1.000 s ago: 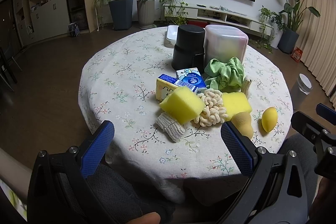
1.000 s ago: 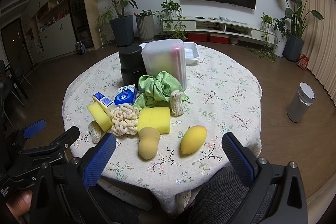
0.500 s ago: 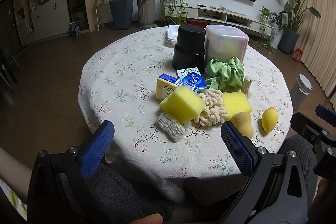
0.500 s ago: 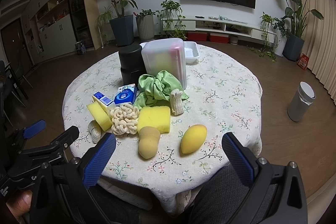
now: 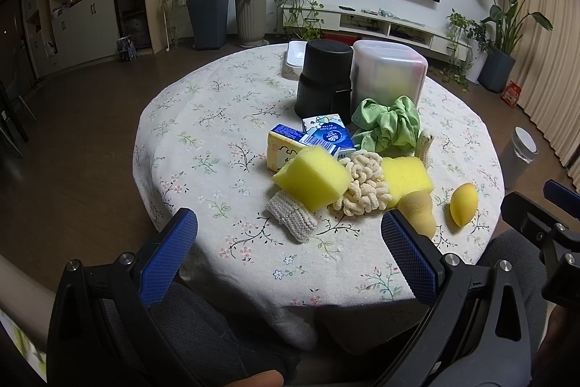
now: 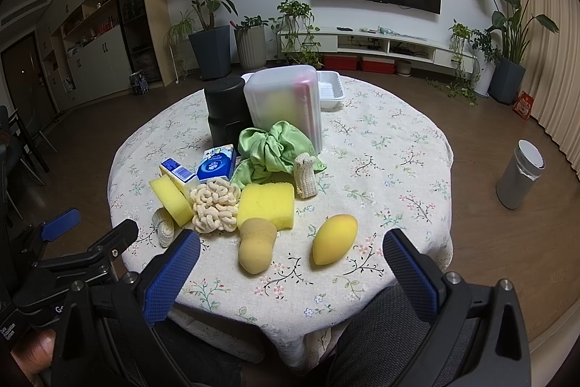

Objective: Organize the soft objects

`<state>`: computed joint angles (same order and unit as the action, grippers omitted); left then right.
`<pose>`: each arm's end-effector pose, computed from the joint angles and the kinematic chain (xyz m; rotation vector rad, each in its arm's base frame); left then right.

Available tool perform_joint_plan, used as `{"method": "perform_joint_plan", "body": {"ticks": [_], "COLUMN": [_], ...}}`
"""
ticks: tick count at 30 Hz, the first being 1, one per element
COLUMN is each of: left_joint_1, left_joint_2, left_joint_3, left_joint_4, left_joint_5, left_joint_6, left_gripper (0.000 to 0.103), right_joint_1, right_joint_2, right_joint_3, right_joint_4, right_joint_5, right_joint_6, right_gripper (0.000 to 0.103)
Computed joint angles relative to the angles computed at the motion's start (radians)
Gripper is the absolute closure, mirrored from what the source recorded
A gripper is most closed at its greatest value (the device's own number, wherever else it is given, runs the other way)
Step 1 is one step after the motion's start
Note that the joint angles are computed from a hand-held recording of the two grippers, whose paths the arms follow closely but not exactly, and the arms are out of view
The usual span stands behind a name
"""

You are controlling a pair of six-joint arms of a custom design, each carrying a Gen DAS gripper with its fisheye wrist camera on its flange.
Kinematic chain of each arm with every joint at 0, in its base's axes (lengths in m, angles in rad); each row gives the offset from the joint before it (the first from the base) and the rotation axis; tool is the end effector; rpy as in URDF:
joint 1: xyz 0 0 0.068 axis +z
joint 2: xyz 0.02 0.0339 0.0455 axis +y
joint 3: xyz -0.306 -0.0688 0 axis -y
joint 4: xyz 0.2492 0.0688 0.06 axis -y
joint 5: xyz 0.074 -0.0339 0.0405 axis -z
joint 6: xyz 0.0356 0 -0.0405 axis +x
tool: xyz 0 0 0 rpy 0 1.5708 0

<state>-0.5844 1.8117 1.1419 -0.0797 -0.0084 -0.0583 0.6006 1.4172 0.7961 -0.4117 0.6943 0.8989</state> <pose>0.3387 -0.2237 0.2283 0.6047 2.2618 -0.3126 0.2296 0.1297 0.2326 0.5653 2.2272 -0.1759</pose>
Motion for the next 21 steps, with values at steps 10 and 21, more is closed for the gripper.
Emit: {"method": "perform_joint_plan", "body": {"ticks": [10,21], "left_joint_1": [0.001,0.0], "left_joint_2": [0.001,0.004], "left_joint_3": [0.002,0.002], "left_joint_4": [-0.001,-0.001], "left_joint_5": [0.001,0.0], "left_joint_6": [0.0,-0.001], "left_gripper": [0.0,0.0], "right_joint_1": [-0.001,-0.006], "right_joint_2": [-0.002,-0.004], "right_joint_3": [-0.004,-0.012], "right_joint_4": [0.003,0.013], "right_joint_5": [-0.001,-0.006], "right_joint_6": [-0.001,-0.005], "right_gripper": [0.0,0.0]}}
